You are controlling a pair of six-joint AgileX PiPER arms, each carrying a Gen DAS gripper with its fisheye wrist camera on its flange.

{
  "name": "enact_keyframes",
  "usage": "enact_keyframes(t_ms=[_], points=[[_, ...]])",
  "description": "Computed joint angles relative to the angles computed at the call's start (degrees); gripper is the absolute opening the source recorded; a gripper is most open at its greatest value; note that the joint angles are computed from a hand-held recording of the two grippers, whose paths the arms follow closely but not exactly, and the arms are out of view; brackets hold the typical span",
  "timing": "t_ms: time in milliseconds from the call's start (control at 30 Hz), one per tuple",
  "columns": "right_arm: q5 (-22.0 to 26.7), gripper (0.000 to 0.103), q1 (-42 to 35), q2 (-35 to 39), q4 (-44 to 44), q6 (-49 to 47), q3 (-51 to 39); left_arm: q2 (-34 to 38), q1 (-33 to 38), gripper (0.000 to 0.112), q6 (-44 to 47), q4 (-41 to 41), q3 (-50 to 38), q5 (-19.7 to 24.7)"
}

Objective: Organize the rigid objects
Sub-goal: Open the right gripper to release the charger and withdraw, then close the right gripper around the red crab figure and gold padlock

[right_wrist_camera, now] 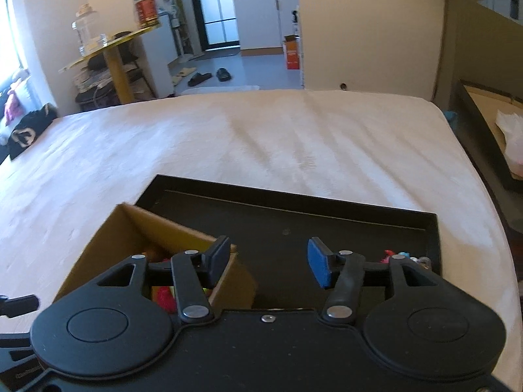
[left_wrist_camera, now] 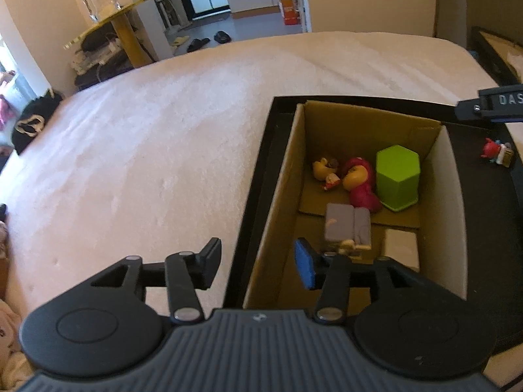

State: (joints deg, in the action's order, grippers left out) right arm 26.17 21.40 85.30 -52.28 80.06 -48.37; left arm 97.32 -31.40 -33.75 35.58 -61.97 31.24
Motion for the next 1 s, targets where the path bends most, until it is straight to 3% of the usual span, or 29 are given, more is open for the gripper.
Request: enact_keyframes(t_ms=[267,367,667,1000], points=[[-0.5,0.067,-5.5,4.6,-5.1,6.2,-0.1,3.0,-1.7,0.056,-5.0,4.5,-3.4,4.1],[0.4,0.077,-7.1,7.3,-8.6,10.6,-0.6,3.8,-1.6,0.056,-4.6,3.8,-4.5,5.1],[3.1,0.078,-9.2,14.4,-11.9,18.8,-2.0,5.8,-1.9,0.056,-5.6,5.2,-6.5,6.6],[4.7,0.078,-11.0,17.2,-14.9,23.2,-1.0,7.1,-1.6,0.056,-5.1,4.4,-7.4,6.7]])
